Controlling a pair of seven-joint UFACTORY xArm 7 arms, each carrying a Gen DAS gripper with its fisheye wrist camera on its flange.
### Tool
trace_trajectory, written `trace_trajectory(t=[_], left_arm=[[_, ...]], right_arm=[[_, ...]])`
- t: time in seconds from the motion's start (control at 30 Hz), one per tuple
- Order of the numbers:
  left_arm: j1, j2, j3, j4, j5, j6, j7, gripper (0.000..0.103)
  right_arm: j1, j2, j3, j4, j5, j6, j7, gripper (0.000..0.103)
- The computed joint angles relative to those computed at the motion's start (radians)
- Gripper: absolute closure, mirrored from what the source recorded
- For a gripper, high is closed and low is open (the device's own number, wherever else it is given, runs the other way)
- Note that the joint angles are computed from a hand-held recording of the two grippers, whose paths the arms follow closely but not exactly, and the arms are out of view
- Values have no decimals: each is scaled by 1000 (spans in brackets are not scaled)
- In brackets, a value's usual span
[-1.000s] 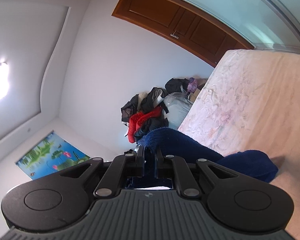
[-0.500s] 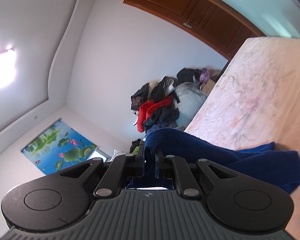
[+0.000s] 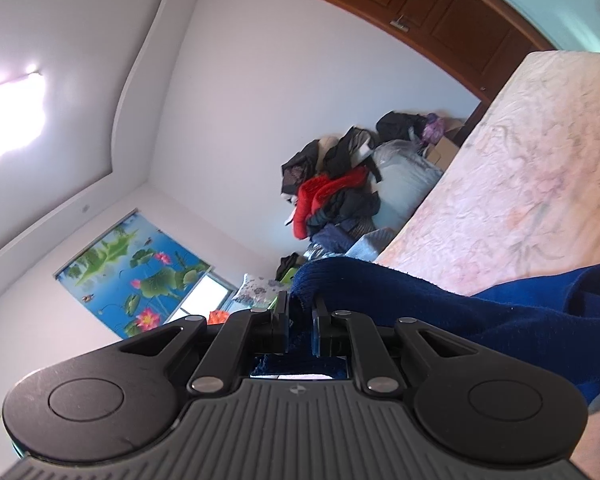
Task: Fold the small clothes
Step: 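Lower the sleeve onto the sweater body and open the right gripper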
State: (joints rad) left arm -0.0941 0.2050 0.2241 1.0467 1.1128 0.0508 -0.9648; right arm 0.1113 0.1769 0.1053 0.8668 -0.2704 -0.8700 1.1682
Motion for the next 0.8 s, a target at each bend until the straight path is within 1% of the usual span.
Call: trace_trajectory(t=[0.07, 0.17, 0.53, 0.63, 0.7, 0.8], left_arm=[[-1, 1, 1, 1, 2, -1, 0, 0], [-9, 2, 13, 5, 45, -2, -36, 0], [24, 5, -1, 22, 140, 7, -122, 0], [44, 4, -16, 18, 118, 9, -103, 0], [54, 4, -27, 13, 80, 13, -69, 0], [55, 4, -24, 8, 46, 17, -42, 0]], right_arm=[[-1, 12, 3, 25, -21, 10, 8, 87], [-3, 33, 11, 62, -50, 24, 23, 87], [1, 111, 46, 191, -141, 73, 62, 87], [8, 128, 54, 226, -151, 101, 59, 87], [4, 149, 64, 252, -168, 110, 74, 87], [4, 179, 79, 294, -194, 134, 91, 87]])
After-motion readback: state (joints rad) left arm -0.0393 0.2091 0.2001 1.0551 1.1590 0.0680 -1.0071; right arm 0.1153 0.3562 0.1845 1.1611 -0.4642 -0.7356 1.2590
